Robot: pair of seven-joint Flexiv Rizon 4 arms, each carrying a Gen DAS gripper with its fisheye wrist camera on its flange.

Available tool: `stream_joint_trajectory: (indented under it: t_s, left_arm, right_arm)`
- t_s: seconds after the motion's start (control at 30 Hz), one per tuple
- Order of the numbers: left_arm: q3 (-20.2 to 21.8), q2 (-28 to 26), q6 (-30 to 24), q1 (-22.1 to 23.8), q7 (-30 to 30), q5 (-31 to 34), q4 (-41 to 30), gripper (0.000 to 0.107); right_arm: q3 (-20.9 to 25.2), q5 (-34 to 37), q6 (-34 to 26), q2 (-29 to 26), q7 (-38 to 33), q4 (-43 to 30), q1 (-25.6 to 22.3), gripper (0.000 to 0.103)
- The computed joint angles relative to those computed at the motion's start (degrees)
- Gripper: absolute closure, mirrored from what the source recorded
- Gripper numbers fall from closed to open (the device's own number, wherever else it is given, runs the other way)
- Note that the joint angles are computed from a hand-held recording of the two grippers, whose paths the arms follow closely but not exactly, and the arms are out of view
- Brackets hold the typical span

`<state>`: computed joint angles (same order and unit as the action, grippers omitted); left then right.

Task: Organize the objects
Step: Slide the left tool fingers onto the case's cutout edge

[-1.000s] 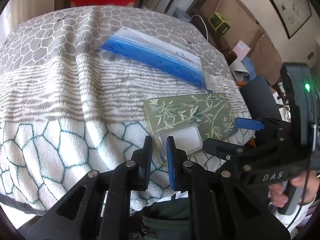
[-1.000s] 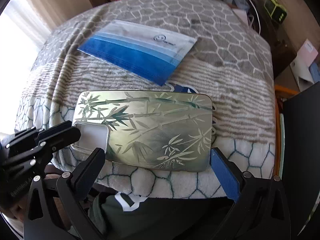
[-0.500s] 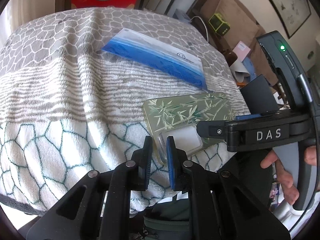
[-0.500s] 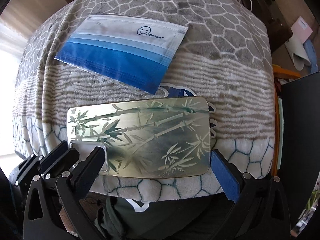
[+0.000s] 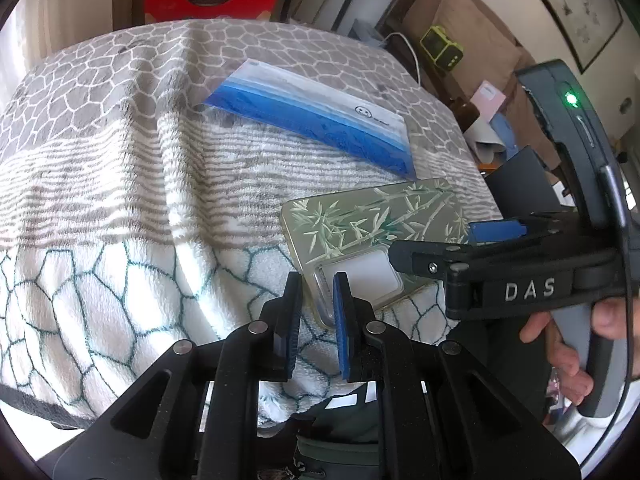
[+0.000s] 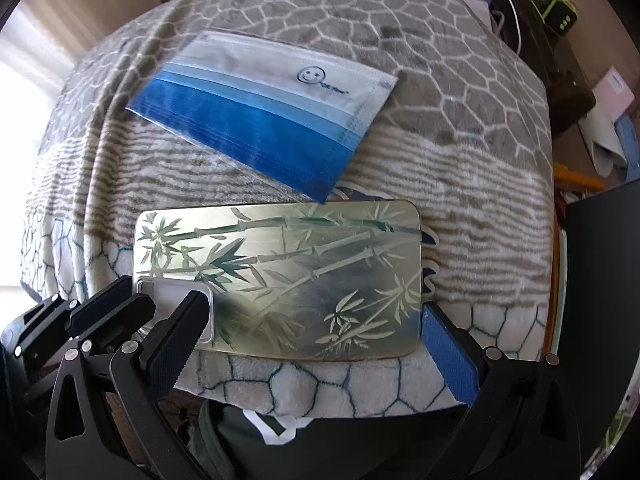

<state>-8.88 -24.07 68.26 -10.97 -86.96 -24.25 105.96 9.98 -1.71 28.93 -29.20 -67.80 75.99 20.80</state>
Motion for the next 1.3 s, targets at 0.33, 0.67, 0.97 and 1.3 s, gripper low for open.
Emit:
stream_joint_trajectory:
  t_s: [0.33, 0.67, 0.97, 1.3]
  left_arm:
    - [-1.20, 0.91, 5.55, -0.08, 0.94, -1.12, 2.64, 0.094]
    - [2.29, 0.54, 7.17, -2.45, -1.32, 4.62, 1.13, 0.094]
    - [6.59, -1.28, 1.51, -6.13, -10.20, 13.81, -3.63, 0.067]
    - [13.24, -3.78, -6.81, -12.28, -22.94, 29.95, -12.48, 0.059]
  right_arm:
    - [-1.11, -7.32, 27.29, 9.45, 6.06, 21.80, 0.75, 0.000]
    - [3.21, 2.55, 37.97, 6.82, 0.84, 21.58, -3.42, 0.013]
    - [9.12, 12.29, 43.38, 6.92, -8.42, 22.61, -8.52, 0.022]
    - [2.89, 6.12, 53.54, 7.79, -10.14, 29.06, -2.28, 0.021]
